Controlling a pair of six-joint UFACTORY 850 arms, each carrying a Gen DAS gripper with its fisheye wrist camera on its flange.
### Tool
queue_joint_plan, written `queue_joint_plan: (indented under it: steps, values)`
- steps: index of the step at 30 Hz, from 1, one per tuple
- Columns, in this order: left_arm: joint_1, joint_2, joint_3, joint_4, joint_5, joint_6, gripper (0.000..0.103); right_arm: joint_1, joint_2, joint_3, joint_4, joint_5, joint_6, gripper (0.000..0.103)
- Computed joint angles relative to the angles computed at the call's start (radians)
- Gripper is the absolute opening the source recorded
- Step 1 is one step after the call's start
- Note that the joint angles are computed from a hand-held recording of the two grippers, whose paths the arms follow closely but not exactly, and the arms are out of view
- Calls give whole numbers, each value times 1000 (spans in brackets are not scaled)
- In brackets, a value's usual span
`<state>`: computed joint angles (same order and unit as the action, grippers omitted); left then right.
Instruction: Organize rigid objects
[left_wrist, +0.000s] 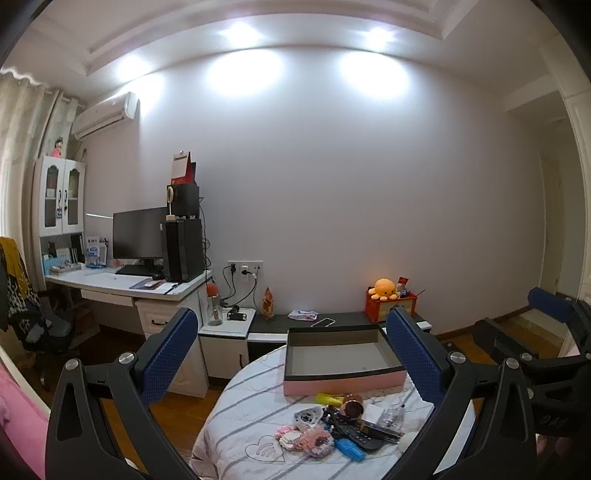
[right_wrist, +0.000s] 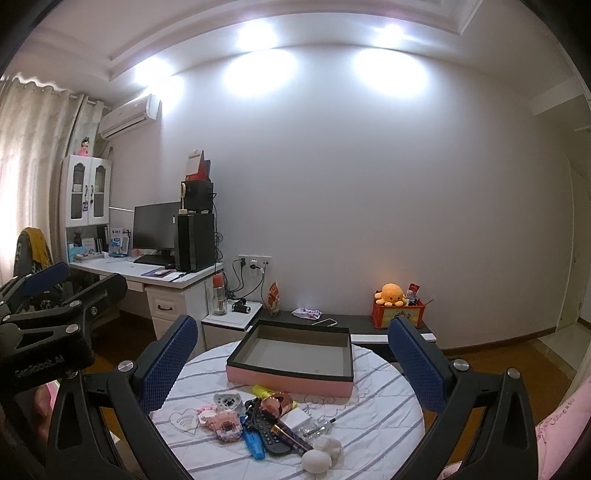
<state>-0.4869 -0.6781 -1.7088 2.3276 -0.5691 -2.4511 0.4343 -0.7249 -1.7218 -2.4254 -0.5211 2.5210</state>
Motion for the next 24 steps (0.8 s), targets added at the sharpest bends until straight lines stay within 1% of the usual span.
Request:
queue_joint_plan:
  steps: [9, 17, 24]
  values:
    - [-2, -46, -58, 54, -35, -16, 103, -16, -37, -55, -8, 27, 8, 103]
    - [3, -90, -115, 56, -2, -23, 103, -22, -51, -76, 34, 30, -39, 103]
    - [2, -116, -142, 43, 0, -3, 103, -24, -62, -98, 66, 46, -70, 103]
